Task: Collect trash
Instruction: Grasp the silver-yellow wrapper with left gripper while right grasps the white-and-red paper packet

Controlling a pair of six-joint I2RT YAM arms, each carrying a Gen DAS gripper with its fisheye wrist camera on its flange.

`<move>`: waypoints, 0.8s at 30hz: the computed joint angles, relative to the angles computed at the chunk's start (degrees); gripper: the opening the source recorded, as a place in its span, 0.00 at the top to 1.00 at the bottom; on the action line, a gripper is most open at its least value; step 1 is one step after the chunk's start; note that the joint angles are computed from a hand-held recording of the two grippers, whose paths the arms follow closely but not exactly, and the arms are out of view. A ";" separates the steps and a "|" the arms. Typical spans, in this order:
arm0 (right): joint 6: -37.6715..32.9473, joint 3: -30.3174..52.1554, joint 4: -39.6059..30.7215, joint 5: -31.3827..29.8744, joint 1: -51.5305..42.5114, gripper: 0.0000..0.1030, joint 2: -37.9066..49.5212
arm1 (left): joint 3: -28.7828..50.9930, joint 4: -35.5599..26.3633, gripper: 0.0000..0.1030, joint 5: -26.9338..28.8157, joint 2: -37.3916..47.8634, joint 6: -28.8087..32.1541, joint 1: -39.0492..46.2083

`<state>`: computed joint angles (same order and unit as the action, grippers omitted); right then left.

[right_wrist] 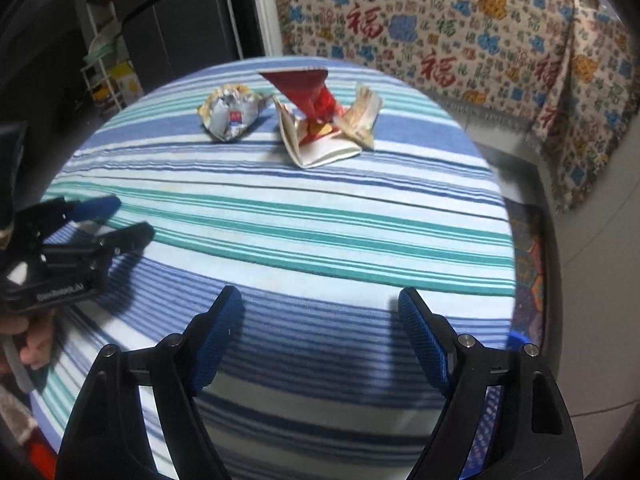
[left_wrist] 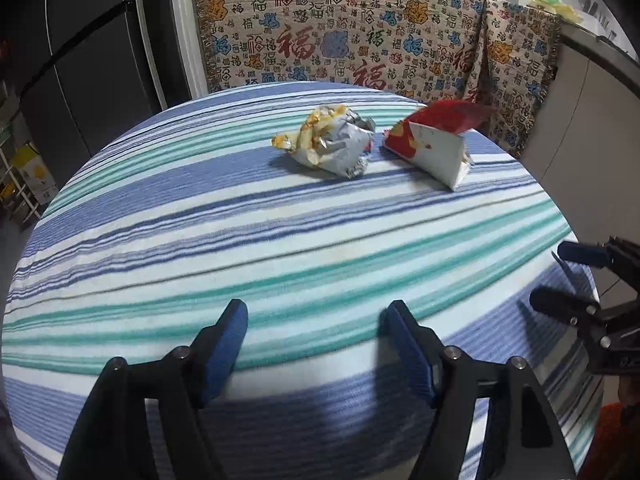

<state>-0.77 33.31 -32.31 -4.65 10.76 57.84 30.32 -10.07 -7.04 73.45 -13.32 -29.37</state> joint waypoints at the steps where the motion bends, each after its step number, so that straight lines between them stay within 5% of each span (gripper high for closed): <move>1: -0.04 0.22 0.64 -0.15 -0.31 0.22 1.57 | 0.61 0.32 0.21 0.62 1.03 0.73 1.10; 8: -0.28 2.23 4.67 2.39 0.62 0.23 7.44 | 8.47 2.14 0.01 4.16 11.98 5.61 6.82; 24: 0.12 2.59 9.95 3.78 1.17 0.10 10.87 | 27.09 1.58 0.00 7.98 29.86 10.89 10.43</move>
<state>-0.66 35.90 -22.37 -0.87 11.93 68.71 57.41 -8.49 0.94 103.31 -2.43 -18.94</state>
